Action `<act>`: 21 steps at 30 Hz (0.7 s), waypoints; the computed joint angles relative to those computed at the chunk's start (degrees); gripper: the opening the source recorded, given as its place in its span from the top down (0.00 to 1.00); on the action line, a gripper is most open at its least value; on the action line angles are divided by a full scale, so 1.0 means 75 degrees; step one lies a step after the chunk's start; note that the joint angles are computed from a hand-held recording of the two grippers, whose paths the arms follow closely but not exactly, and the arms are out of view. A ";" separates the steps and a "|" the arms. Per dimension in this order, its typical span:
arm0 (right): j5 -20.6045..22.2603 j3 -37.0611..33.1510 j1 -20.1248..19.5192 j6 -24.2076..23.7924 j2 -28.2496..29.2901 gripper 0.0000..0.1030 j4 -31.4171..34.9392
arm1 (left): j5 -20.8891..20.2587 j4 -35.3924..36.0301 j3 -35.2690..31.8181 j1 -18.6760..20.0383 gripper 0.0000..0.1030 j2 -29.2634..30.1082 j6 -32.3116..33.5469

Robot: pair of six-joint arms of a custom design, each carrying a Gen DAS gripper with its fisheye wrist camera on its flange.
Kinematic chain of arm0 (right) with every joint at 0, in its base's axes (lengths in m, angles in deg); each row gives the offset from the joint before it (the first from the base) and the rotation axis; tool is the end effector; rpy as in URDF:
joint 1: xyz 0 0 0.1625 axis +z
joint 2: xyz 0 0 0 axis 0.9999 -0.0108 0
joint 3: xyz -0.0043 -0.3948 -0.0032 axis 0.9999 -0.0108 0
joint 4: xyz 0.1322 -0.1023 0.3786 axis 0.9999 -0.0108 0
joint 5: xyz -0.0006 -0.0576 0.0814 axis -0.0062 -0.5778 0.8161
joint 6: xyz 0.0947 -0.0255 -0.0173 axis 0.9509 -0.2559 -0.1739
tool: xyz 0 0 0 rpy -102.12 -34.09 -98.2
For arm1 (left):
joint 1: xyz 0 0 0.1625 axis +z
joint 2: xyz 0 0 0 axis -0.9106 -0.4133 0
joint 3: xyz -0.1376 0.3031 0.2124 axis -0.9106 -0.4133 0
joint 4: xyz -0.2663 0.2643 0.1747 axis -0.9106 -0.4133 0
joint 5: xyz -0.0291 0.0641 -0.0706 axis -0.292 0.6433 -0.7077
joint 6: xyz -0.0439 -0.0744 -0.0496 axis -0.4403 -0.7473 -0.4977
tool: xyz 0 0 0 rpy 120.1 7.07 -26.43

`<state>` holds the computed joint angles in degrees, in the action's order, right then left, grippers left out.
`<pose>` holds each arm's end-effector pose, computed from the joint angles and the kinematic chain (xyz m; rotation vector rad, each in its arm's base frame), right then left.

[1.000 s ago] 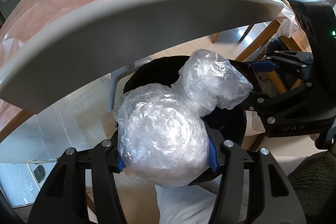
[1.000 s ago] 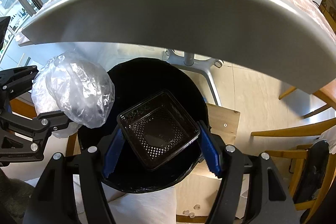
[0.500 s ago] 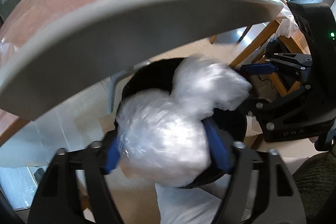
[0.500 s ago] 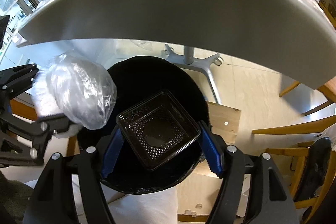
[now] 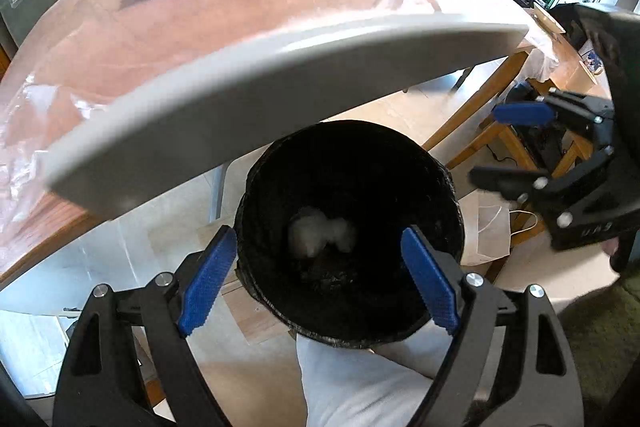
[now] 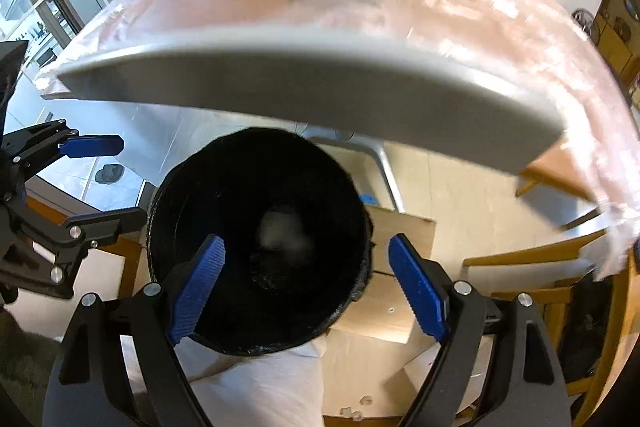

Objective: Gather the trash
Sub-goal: 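Move both open tools back up over the table toward the remaining trash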

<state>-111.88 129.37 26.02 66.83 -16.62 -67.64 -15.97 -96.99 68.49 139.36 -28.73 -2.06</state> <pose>0.4067 -0.6931 -0.0263 0.5116 -2.4223 0.3838 -0.0173 -0.7105 0.3548 0.8527 2.4662 -0.2249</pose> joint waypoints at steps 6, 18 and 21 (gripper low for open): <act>0.0048 0.0522 0.0307 -0.0465 -0.0655 0.11 -0.0863 | -0.0257 0.0166 0.0140 -0.0172 0.17 -0.0588 0.0093; -0.0064 -0.3579 0.0060 -0.0868 0.1463 0.04 -0.0342 | -0.0169 -0.1154 -0.2350 -0.0238 0.02 0.0858 0.0165; -0.0030 -0.4694 -0.0067 -0.0664 0.2084 0.04 0.0306 | -0.0229 -0.0593 -0.3878 -0.0104 0.02 0.1839 -0.0127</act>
<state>-112.11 94.17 25.51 61.85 -0.98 -65.34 -17.69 -101.44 39.41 138.58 -14.93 -3.01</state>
